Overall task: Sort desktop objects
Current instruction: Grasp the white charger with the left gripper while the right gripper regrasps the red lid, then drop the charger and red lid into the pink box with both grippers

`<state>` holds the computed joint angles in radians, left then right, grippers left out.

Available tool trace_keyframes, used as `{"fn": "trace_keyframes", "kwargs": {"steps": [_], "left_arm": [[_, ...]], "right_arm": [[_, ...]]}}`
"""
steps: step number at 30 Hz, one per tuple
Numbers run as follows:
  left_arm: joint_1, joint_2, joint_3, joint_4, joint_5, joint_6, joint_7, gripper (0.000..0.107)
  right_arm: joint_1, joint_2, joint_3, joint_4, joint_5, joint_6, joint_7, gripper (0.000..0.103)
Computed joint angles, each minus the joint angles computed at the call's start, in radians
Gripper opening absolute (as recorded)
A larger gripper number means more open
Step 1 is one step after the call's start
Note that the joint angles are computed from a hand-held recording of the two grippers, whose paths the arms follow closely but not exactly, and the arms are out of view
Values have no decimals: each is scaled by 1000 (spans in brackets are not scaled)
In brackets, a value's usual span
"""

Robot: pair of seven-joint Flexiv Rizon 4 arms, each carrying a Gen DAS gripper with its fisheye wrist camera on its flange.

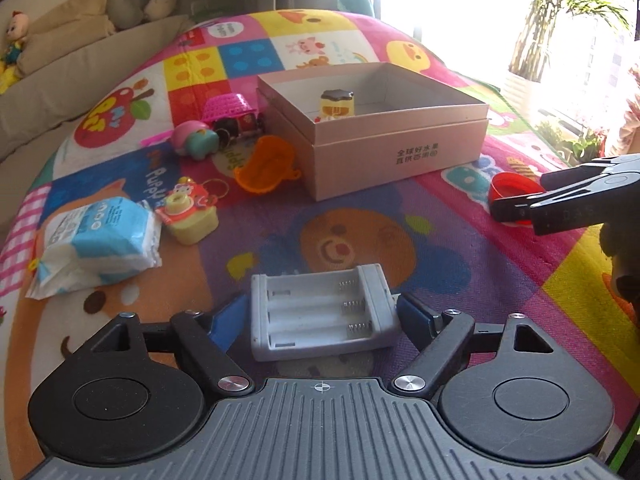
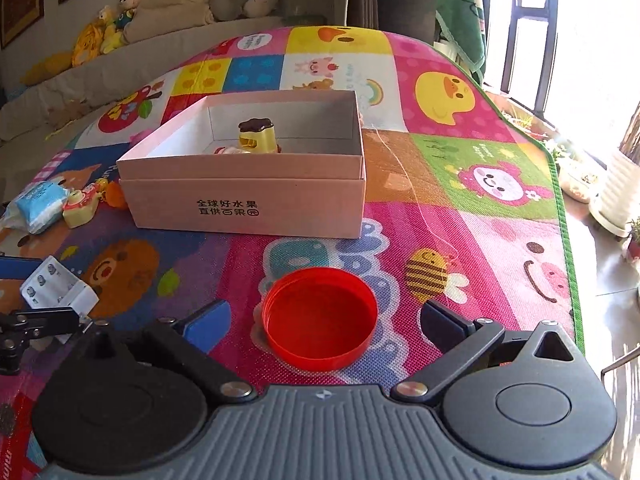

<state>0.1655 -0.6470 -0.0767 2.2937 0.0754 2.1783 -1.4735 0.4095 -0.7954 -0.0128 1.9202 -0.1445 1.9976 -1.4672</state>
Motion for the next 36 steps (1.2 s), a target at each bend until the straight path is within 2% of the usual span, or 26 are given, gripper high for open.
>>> {"fn": "trace_keyframes", "kwargs": {"steps": [1,3,5,6,10,13,15,18,21,27,28,29,30,32,34,36], "left_arm": [[-2,-3,4,-1,0,5,2,91],[6,-9,-4,-10,0,-5,-2,91],[21,-13,-19,-18,2,-15,-17,90],[27,-17,-26,-23,5,-16,-24,89],[17,-15,-21,-23,9,0,-30,86],[41,12,-39,-14,57,39,-39,83],[27,38,-26,-28,69,90,-31,83],[-11,46,-2,-98,58,165,-7,83],[-39,21,3,-197,15,166,11,83],[-66,-93,-12,-384,-30,122,42,83],[-44,-105,-33,-404,-9,96,35,89],[-23,-106,-52,-409,2,63,21,94],[-1,-100,-68,-400,12,43,3,95],[58,-91,-97,-361,70,52,-34,97],[48,-77,-51,-302,59,93,-39,100],[16,-66,4,-243,9,113,-28,100]], "right_arm": [[-1,-3,2,-9,-7,-19,2,91],[-20,-5,18,-23,-53,-67,39,86],[10,-3,-2,-25,-20,-68,18,76],[10,4,-1,-21,-26,-73,15,63],[-85,45,103,9,-107,-117,9,64],[-177,86,195,61,-181,-102,-14,64],[-232,122,240,98,-227,-53,-32,64],[-186,178,182,116,-197,79,-63,64],[-149,192,137,55,-157,151,-60,64],[-97,102,80,-142,-146,96,-21,64],[-89,77,73,-179,-147,82,-18,64],[-97,56,82,-209,-163,68,-7,64],[-121,28,109,-249,-198,39,15,66],[-125,7,114,-290,-203,-7,51,69],[-150,-2,137,-285,-220,2,69,73],[-126,4,101,-259,-193,36,64,76]]}}
